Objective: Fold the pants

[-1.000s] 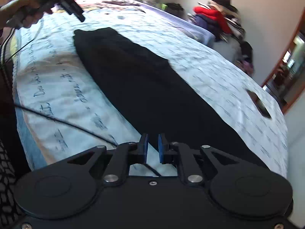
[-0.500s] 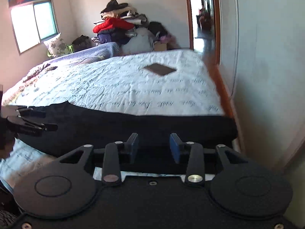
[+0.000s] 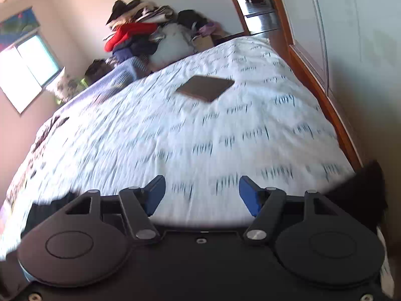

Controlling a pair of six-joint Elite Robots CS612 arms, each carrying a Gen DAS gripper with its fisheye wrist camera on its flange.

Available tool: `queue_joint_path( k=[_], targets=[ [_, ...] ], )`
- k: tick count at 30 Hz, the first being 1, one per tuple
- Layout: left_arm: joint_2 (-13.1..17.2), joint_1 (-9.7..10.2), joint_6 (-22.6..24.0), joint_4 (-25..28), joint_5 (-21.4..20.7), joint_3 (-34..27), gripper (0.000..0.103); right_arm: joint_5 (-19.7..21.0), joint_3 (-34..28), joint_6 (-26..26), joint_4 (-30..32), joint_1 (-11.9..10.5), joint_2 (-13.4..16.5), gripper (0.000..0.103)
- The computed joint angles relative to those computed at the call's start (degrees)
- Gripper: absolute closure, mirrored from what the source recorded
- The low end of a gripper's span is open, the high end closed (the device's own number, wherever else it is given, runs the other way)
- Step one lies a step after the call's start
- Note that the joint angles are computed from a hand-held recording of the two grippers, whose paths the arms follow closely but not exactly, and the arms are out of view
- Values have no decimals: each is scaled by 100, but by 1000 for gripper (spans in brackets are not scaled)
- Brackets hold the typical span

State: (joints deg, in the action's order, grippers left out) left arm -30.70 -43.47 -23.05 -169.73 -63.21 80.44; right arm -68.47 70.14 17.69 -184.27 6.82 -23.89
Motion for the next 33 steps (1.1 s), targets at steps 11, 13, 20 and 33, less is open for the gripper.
queue_joint_path(
  k=[11,13,20,33],
  targets=[
    [-30,-52,575,-758,-314,149,19,-461,1765,321,-1809,-198,-634,27],
    [10,-79,638,-794,-409,71,18,-363,1954,613,-1759,-265,-664,27],
    [189,-136,520,-271,-91,-277,16,527,1328,864,-830,-312,-429,27],
    [195,-62,122,-216,-206,-292,11,-65,989,1101,-1178,-272,-391,23]
  ],
)
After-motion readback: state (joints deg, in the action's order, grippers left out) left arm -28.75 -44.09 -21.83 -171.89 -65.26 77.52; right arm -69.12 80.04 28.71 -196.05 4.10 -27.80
